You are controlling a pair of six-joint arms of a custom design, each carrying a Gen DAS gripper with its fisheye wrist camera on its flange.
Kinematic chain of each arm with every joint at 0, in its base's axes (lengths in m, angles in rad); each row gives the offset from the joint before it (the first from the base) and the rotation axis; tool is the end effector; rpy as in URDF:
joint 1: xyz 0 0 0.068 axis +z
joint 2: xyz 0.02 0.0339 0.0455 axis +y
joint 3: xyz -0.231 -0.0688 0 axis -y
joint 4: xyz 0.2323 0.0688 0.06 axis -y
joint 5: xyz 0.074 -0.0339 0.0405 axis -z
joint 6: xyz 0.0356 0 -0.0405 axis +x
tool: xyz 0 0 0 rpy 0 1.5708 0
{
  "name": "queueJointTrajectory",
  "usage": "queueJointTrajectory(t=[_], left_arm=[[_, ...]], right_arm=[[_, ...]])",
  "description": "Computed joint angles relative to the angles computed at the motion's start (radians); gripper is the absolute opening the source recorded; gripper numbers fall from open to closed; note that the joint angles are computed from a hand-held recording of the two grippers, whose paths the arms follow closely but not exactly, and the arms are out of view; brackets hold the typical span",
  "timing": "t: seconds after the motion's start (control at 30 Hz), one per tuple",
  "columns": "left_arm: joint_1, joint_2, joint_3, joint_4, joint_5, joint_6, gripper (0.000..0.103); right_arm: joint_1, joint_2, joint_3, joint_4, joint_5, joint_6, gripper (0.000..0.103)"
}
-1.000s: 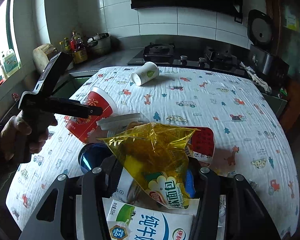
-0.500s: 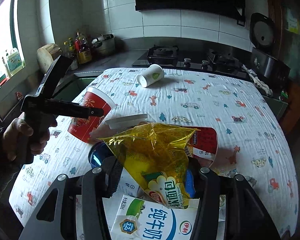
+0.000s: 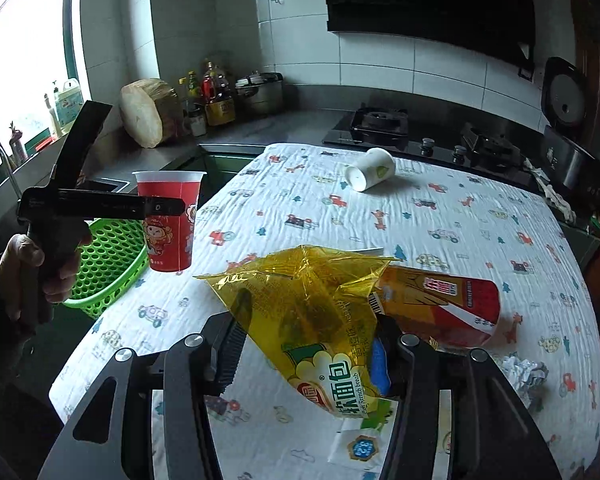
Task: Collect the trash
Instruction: 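Drop the red cup into the basket with the left tool while the right tool carries the yellow bag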
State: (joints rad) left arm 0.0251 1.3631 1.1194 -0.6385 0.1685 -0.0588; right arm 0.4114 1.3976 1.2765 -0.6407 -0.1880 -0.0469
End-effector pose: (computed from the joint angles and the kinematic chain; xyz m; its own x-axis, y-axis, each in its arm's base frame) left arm 0.2817 0.0011 0.2575 -0.7754 -0.0774 -0.6267 0.0363 0.9854 -0.1666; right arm 0.2695 0.1248 0.2973 -0.6077 -0.3154 -0.7288 -0.5459 0.8325 0.0949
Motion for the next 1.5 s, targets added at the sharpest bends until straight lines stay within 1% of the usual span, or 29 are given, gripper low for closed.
queueJointTrajectory(t=[0.13, 0.27, 0.33, 0.43, 0.57, 0.73, 0.97, 1.1, 1.2, 1.5], left_arm=[[0.166, -0.117, -0.065, -0.056, 0.044, 0.079, 0.072], [0.377, -0.173, -0.107, -0.093, 0.106, 0.19, 0.072], [0.469, -0.17, -0.123, -0.1, 0.12, 0.24, 0.072], [0.61, -0.124, -0.138, -0.094, 0.164, 0.314, 0.072], [0.73, -0.034, -0.149, -0.065, 0.192, 0.368, 0.072], [0.783, 0.076, -0.145, -0.035, 0.197, 0.381, 0.073], [0.82, 0.165, -0.15, -0.01, 0.194, 0.401, 0.074], [0.85, 0.188, -0.141, -0.023, 0.219, 0.418, 0.074], [0.864, 0.181, -0.146, -0.022, 0.224, 0.428, 0.078], [0.93, 0.135, -0.134, -0.068, 0.274, 0.461, 0.083]], right_arm=[[0.095, 0.031, 0.034, 0.006, 0.017, 0.034, 0.05], [0.203, 0.091, 0.094, 0.013, 0.042, 0.062, 0.05], [0.249, 0.137, 0.136, 0.015, 0.048, 0.075, 0.05], [0.318, 0.204, 0.203, 0.015, 0.056, 0.094, 0.05], [0.392, 0.312, 0.316, 0.004, 0.066, 0.108, 0.05], [0.446, 0.445, 0.454, -0.017, 0.06, 0.13, 0.05], [0.488, 0.604, 0.637, -0.063, 0.048, 0.148, 0.05], [0.508, 0.665, 0.717, -0.083, 0.037, 0.153, 0.05], [0.52, 0.715, 0.785, -0.102, 0.032, 0.154, 0.05], [0.545, 0.928, 1.087, -0.209, 0.017, 0.186, 0.05]])
